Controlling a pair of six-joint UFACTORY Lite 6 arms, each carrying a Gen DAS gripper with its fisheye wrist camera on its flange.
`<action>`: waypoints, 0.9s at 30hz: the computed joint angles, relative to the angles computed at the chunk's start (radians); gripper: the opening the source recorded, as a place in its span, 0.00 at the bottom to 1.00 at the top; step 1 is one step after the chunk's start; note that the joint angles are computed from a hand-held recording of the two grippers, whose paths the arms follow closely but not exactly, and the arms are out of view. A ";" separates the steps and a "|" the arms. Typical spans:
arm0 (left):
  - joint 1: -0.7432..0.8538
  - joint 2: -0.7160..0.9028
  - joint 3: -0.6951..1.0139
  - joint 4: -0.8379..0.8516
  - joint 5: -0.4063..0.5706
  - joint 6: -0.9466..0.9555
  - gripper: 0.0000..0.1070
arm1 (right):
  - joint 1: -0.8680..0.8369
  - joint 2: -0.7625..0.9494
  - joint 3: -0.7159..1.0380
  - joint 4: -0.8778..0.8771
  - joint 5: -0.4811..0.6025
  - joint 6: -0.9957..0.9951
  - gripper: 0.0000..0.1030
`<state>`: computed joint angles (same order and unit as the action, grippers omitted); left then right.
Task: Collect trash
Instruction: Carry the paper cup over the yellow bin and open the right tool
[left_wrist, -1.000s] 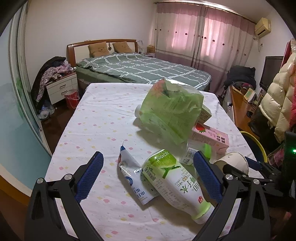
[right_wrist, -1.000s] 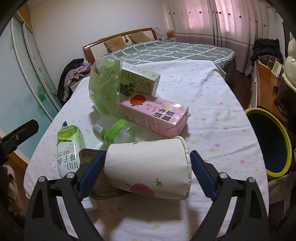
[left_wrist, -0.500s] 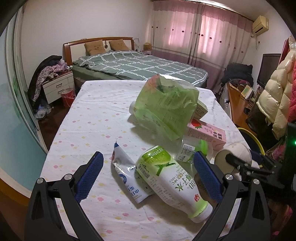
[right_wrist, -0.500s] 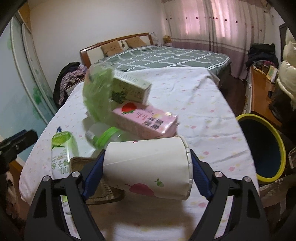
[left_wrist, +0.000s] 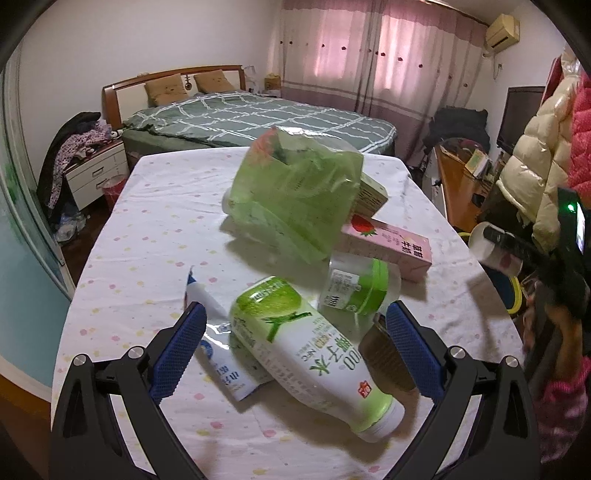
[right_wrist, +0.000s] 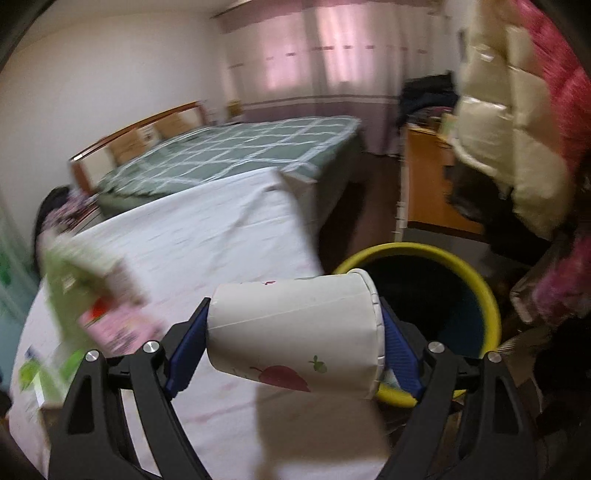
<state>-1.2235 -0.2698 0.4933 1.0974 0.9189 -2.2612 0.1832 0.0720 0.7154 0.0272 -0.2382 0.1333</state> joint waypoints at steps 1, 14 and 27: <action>0.004 0.006 0.003 0.002 -0.006 0.002 0.90 | -0.022 0.027 0.023 0.009 0.001 -0.008 0.78; 0.063 0.065 0.034 0.035 -0.084 0.026 0.90 | -0.221 0.388 0.347 0.255 0.069 -0.187 0.78; 0.079 0.073 0.012 0.043 -0.114 0.003 0.90 | -0.214 0.401 0.362 0.549 0.047 -0.452 0.85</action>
<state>-1.1444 -0.1968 0.5054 1.1408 0.8052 -2.2587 -0.0311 0.4725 1.0777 0.5762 -0.1907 -0.3190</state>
